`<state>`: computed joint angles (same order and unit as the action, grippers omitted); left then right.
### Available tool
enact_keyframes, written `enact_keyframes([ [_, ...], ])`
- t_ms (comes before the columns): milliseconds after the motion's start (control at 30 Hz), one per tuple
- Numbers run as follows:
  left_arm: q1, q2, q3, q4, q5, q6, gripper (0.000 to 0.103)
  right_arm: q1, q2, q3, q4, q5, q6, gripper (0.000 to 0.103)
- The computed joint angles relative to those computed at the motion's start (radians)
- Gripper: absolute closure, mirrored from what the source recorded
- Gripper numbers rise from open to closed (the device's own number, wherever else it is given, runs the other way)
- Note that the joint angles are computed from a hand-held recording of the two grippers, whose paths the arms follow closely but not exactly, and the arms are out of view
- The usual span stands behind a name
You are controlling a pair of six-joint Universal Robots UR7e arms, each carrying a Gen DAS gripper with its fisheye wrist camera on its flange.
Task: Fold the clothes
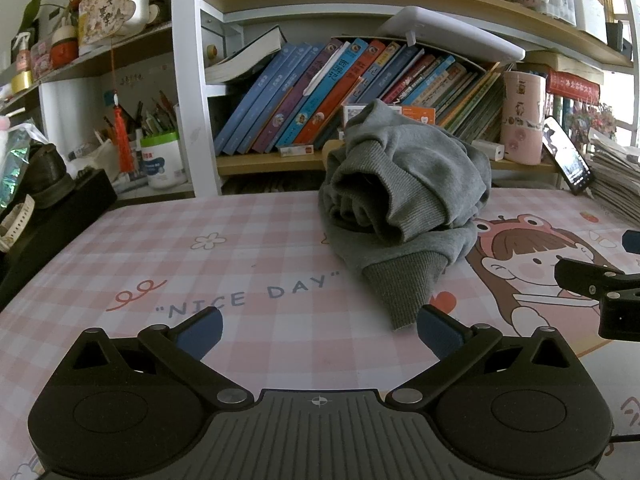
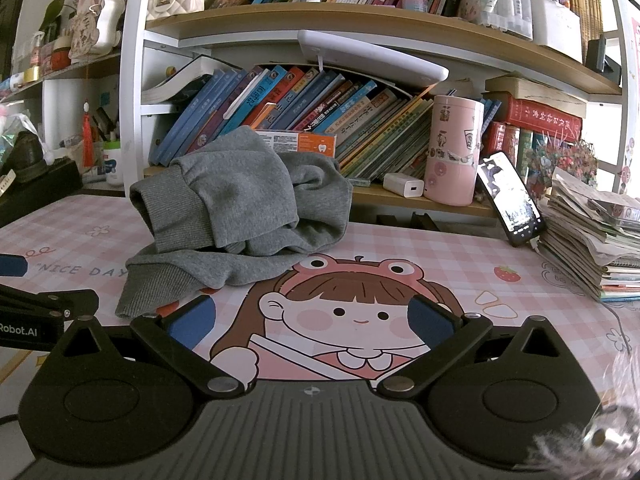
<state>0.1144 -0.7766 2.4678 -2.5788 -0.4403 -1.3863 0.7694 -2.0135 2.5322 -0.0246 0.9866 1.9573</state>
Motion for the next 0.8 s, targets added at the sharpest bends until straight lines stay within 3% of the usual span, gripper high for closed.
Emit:
enact_keyframes([
  [800,0.000,0.003,0.006,-0.033,-0.001,0.025,0.000,0.004,0.004,0.001,-0.006,0.004,-0.001,0.000],
])
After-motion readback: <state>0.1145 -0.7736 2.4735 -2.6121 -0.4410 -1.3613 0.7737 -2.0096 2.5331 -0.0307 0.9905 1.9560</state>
